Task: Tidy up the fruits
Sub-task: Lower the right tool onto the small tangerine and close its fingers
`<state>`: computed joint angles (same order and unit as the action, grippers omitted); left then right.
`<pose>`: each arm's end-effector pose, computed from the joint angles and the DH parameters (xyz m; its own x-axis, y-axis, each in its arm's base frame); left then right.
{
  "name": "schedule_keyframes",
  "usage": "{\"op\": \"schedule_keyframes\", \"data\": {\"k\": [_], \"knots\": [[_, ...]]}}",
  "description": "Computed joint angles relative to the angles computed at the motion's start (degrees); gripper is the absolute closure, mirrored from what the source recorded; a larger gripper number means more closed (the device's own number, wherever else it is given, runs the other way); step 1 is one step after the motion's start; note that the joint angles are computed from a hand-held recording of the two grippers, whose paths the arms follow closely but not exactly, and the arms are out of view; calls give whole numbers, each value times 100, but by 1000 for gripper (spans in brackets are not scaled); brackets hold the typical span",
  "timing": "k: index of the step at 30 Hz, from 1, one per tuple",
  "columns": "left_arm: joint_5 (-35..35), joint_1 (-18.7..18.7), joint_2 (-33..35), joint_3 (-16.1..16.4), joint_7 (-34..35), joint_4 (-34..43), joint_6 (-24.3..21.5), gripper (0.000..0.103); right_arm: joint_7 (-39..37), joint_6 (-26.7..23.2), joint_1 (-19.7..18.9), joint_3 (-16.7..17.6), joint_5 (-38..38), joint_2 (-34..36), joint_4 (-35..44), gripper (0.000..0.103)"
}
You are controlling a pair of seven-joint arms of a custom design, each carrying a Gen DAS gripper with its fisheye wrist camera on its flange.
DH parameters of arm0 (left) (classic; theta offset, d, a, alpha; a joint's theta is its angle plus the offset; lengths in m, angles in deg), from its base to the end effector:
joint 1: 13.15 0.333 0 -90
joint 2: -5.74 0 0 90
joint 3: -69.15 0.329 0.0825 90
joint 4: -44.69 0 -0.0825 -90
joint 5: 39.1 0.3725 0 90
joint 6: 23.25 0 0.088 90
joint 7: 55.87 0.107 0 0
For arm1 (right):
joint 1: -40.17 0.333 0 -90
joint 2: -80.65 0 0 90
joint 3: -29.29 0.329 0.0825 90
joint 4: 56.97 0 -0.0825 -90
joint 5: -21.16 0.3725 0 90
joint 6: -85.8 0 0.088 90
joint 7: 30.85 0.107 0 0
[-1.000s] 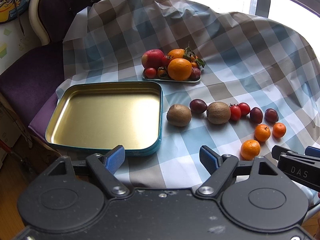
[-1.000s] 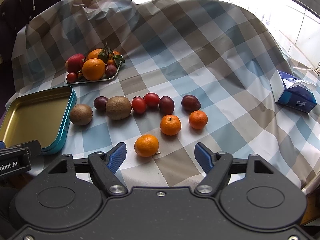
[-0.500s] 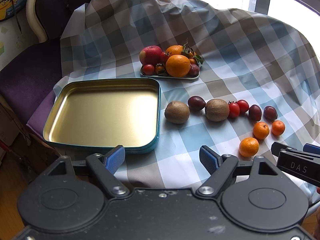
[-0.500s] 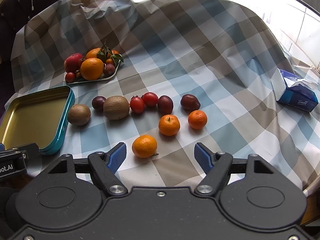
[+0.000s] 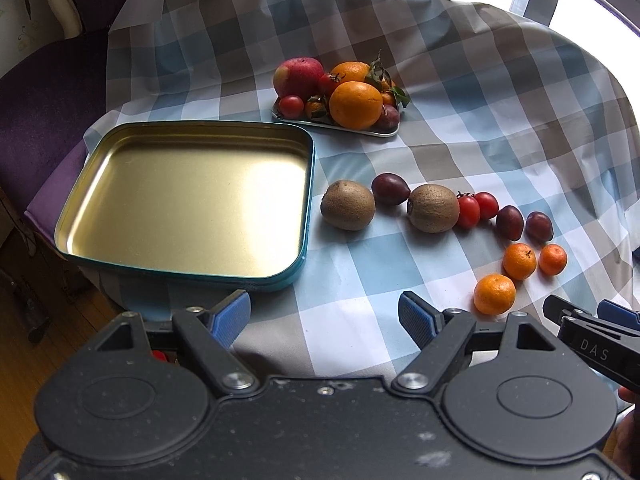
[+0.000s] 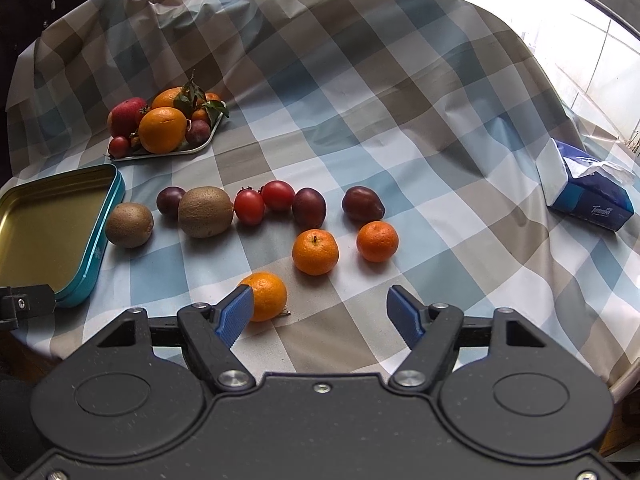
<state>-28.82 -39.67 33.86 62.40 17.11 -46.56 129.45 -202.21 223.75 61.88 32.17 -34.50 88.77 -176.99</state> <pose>0.6116 -0.3888 0.4343 -0.3951 -0.9164 0.0636 -0.7784 0.2972 -0.5530 0.5287 0.2354 0.3937 -0.5593 -0.8288 -0.0182 -0.6231 0.4348 -0.6501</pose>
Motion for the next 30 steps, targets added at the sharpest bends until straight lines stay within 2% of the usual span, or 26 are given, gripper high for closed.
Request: {"op": "schedule_keyframes", "data": {"k": [3, 8, 11, 18, 27, 30], "knots": [[159, -103, -10, 118, -150, -38, 92, 19, -154, 210, -58, -27, 59, 57, -47, 33], [455, -210, 17, 216, -250, -32, 228, 19, 0, 781, -158, -127, 52, 103, -221, 33], [715, -340, 100, 317, -302, 73, 217, 19, 220, 834, -156, -183, -118, 118, -255, 33], [740, -332, 312, 185, 17, 358, 37, 18, 659, 983, -249, -299, -496, 201, -254, 33], [606, -391, 530, 177, 136, 693, -269, 18, 390, 1472, -400, -488, -193, 671, 140, 33], [526, -362, 561, 137, 175, 750, -351, 18, 104, 1483, -401, -520, 42, 855, 324, 33]]}}
